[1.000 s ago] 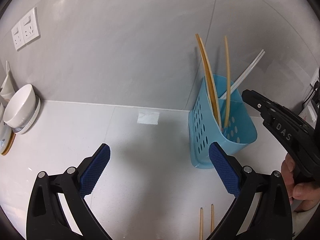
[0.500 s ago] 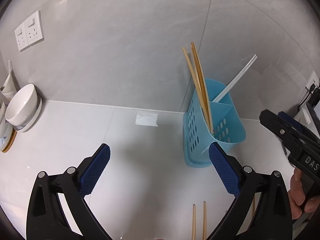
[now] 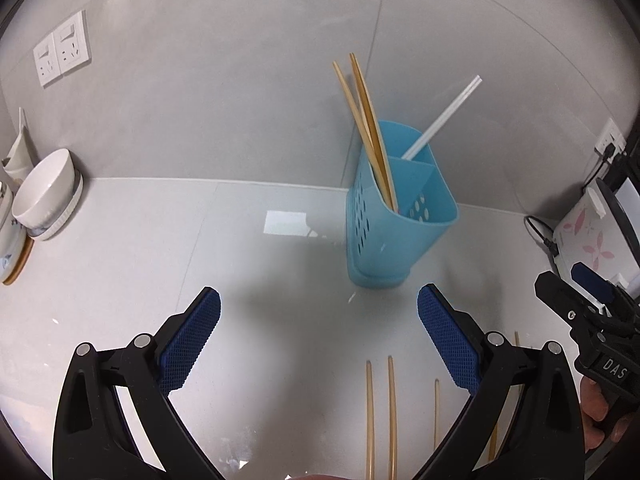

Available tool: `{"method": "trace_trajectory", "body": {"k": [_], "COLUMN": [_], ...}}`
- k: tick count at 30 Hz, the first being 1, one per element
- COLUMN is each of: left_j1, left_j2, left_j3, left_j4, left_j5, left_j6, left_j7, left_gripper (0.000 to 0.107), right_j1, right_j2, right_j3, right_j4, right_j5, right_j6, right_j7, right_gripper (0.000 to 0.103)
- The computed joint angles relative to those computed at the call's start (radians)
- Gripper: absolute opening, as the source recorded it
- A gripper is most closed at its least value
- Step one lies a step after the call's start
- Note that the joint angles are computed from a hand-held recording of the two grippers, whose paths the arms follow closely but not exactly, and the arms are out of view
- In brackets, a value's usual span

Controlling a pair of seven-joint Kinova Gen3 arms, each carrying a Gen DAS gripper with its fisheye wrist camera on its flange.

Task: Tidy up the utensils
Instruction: 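Move the open right tool back over the row of chopsticks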

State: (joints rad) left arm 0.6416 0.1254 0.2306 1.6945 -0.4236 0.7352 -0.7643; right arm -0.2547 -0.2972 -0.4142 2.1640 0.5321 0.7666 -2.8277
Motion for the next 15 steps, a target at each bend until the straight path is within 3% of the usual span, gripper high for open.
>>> {"method": "trace_trajectory", "body": {"k": [15], "left_j1": [0.014], "left_j2": [-0.015], "left_j3": [0.031], "left_j4": [0.077], "left_j5": [0.085], "left_j6": [0.047], "left_j7": [-0.012], "left_gripper": [0.097], "right_j1": [-0.010], "right_j2": [-0.099], "right_j3": [-0.038], "right_j4": [0.081], "right_j5": [-0.160], "right_j6": [0.129], "right_j7": [0.010], "right_gripper": [0.095]}}
